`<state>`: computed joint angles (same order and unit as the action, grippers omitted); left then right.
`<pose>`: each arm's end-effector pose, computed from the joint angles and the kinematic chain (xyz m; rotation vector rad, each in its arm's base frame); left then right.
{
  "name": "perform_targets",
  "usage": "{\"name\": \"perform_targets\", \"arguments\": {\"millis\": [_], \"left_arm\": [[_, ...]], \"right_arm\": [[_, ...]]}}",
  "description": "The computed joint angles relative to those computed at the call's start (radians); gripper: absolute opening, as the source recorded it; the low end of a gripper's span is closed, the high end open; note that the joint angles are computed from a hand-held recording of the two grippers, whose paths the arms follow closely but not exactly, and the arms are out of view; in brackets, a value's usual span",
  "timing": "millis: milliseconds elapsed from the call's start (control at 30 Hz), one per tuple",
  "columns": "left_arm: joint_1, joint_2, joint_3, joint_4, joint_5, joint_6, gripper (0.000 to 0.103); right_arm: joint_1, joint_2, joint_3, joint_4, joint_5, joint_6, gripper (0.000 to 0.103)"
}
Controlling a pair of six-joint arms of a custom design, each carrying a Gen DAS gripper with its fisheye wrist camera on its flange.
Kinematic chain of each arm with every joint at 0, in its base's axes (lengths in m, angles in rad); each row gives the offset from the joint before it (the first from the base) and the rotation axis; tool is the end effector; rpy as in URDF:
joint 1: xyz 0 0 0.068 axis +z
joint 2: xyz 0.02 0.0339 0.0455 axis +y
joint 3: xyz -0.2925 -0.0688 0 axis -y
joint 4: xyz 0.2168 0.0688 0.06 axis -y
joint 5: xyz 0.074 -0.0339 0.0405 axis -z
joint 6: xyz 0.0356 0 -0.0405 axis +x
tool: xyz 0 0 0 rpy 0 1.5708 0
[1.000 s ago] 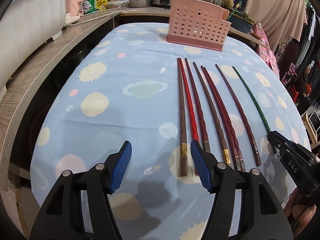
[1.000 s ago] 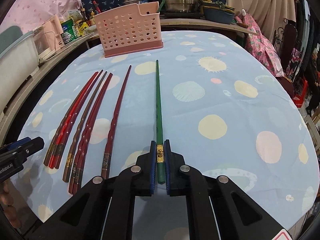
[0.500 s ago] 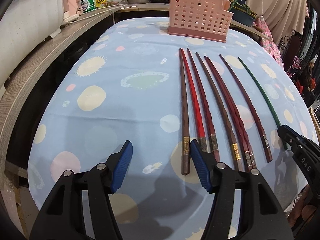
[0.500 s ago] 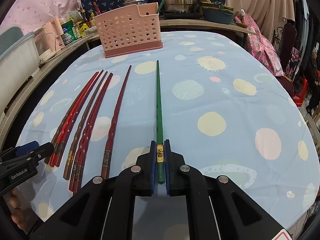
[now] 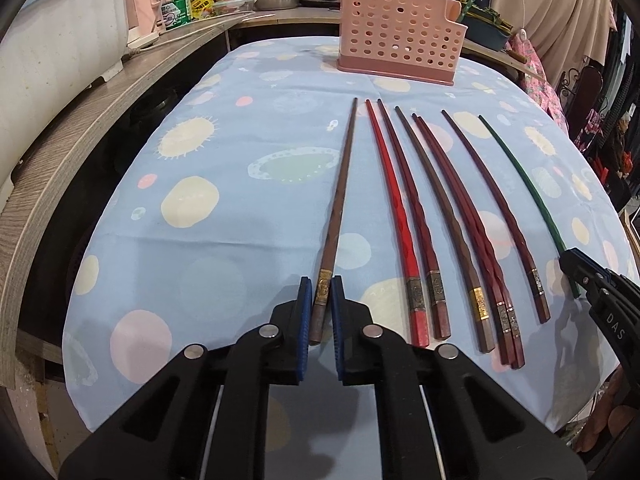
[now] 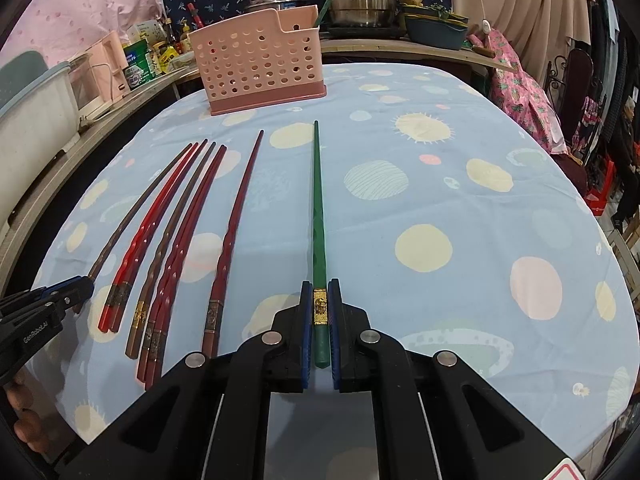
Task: Organize utensils
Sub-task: 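Grasp a brown chopstick with the left gripper while the right gripper holds the green one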
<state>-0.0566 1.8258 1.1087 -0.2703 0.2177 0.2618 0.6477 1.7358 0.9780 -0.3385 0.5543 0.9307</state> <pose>0.3555 -0.0278 0.2085 0.4837 2.4884 -0.1975 0.2620 0.1747 0.2038 0.5069 2.3762 -0.0697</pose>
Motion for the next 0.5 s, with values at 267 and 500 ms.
{"name": "perform_targets", "arguments": {"millis": [267, 500], "left_arm": [[0.011, 0.005, 0.029, -0.037, 0.011, 0.006, 0.007], [0.025, -0.012, 0.061, -0.073, 0.027, 0.011, 0.007]], "right_arm": [[0.001, 0.001, 0.011, -0.017, -0.007, -0.003, 0.007], [0.007, -0.024, 0.009, -0.028, -0.007, 0.002, 0.007]]}}
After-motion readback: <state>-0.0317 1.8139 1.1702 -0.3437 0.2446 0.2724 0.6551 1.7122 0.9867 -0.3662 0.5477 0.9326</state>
